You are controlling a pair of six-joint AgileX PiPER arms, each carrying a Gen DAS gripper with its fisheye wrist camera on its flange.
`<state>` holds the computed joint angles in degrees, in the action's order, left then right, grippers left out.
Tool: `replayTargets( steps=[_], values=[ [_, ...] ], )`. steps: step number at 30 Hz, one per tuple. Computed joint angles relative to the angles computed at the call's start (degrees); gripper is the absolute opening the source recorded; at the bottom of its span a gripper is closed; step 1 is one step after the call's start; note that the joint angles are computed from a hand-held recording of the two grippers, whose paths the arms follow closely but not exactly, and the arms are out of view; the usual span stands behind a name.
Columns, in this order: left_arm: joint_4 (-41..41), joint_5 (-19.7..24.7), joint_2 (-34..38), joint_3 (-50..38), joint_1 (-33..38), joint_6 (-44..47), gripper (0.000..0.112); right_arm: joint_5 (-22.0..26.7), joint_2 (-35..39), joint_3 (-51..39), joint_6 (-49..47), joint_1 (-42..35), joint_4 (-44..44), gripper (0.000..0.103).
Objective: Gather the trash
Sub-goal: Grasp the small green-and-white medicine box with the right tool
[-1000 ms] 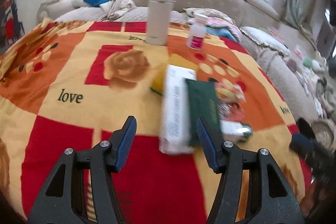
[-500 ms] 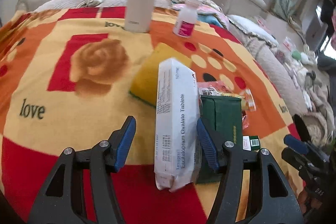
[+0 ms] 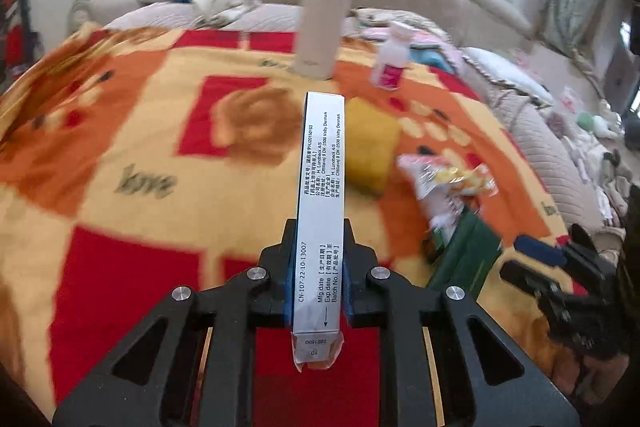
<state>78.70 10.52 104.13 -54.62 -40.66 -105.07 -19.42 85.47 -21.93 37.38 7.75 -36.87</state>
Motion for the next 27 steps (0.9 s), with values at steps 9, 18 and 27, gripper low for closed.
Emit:
replayTargets(
  steps=[9, 18, 27],
  values=[
    [4.1, 0.1, -0.3, 7.3, 0.3, -9.2, 0.016, -0.3, 6.8, -6.2, 18.2, -1.2, -22.1, 0.048],
    [-0.1, -0.8, 0.3, 6.4, 0.8, -6.2, 0.016, -0.2, 10.5, -11.5, 26.5, -1.7, -31.1, 0.048],
    [3.8, -1.8, -0.5, 7.4, 0.6, -10.4, 0.016, -2.3, 6.4, -6.1, 19.2, -0.5, -24.7, 0.023]
  ],
)
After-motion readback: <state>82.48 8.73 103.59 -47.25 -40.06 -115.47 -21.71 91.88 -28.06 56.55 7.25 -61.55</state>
